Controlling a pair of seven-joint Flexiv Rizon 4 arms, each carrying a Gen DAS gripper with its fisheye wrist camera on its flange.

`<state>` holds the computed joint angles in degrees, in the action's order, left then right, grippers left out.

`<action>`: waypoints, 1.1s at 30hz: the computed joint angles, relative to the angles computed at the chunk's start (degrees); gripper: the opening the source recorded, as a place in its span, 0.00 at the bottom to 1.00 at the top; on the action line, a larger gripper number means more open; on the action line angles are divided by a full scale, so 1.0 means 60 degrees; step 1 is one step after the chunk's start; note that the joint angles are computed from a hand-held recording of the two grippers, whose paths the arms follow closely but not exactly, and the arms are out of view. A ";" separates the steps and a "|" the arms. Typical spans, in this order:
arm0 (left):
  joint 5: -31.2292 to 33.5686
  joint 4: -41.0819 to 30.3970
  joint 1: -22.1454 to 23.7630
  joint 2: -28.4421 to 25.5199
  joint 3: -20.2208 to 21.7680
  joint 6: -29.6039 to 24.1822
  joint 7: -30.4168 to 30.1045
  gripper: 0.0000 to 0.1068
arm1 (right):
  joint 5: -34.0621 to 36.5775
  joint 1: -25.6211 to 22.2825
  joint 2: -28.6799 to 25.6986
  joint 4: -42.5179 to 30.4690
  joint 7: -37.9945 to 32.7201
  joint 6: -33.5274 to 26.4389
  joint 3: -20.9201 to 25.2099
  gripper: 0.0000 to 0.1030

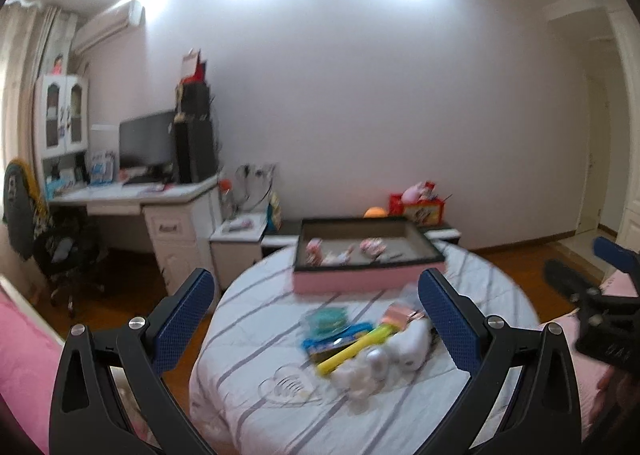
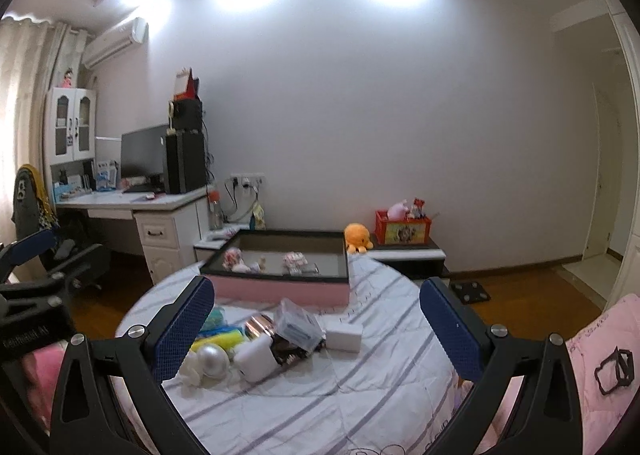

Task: Organize rigid objects
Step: 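Withdraw both tools from the pink box, then grasp the white toy with the left tool while the right tool grasps the white plug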

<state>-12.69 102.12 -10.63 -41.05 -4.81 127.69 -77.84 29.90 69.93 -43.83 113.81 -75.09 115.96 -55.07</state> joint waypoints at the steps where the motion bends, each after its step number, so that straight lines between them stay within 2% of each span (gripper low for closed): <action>1: -0.0211 -0.0081 -0.0001 -0.0094 0.0082 -0.0265 0.0051 0.96 | -0.0051 -0.0153 -0.0056 -0.0068 0.0044 -0.0198 0.0115 1.00; 3: -0.0643 -0.0233 -0.0100 -0.0269 0.0283 -0.0718 0.0177 0.96 | -0.0252 -0.0403 -0.0122 -0.0142 0.0238 -0.0476 0.0302 1.00; 6: -0.0883 -0.0533 0.0051 -0.0571 0.0264 -0.1500 0.0188 0.96 | -0.0900 -0.1223 -0.0047 -0.0359 0.0617 -0.0809 0.1129 1.00; 10: 0.0005 -0.0987 0.0762 -0.0957 -0.0518 -0.2431 0.0071 0.96 | -0.1771 -0.2052 -0.0209 -0.0709 0.1160 -0.1438 0.1825 1.00; 15: 0.0090 -0.1911 0.0015 -0.1597 0.0065 -0.3535 0.0608 0.96 | -0.2591 -0.2688 -0.0278 -0.0800 0.1709 -0.1617 0.2298 1.00; 20: 0.0039 -0.2748 -0.0046 -0.2167 -0.0086 -0.4517 0.0840 0.96 | -0.3144 -0.3080 -0.0326 -0.0842 0.2190 -0.1857 0.2471 1.00; 22: 0.0028 -0.2952 0.0068 -0.2289 -0.0255 -0.4867 0.0878 0.88 | -0.3323 -0.3207 -0.0323 -0.0846 0.2338 -0.1895 0.2539 1.00; 26: 0.0296 -0.3036 0.0928 -0.2466 -0.1596 -0.5184 0.1264 0.73 | -0.3630 -0.3448 -0.0327 -0.0888 0.2564 -0.1976 0.2691 1.00; 29: 0.0306 -0.3299 0.0926 -0.2591 -0.1712 -0.5637 0.1521 0.61 | -0.3863 -0.3665 -0.0308 -0.0978 0.2663 -0.2043 0.2898 1.00; 33: 0.0299 -0.3246 0.0855 -0.2611 -0.1693 -0.5365 0.1621 0.60 | -0.4172 -0.3920 -0.0297 -0.1100 0.2724 -0.2098 0.3179 1.00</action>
<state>-10.90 82.65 -5.50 -56.72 -14.97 95.50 -68.11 4.87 46.41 -45.61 107.21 -58.75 103.37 -36.00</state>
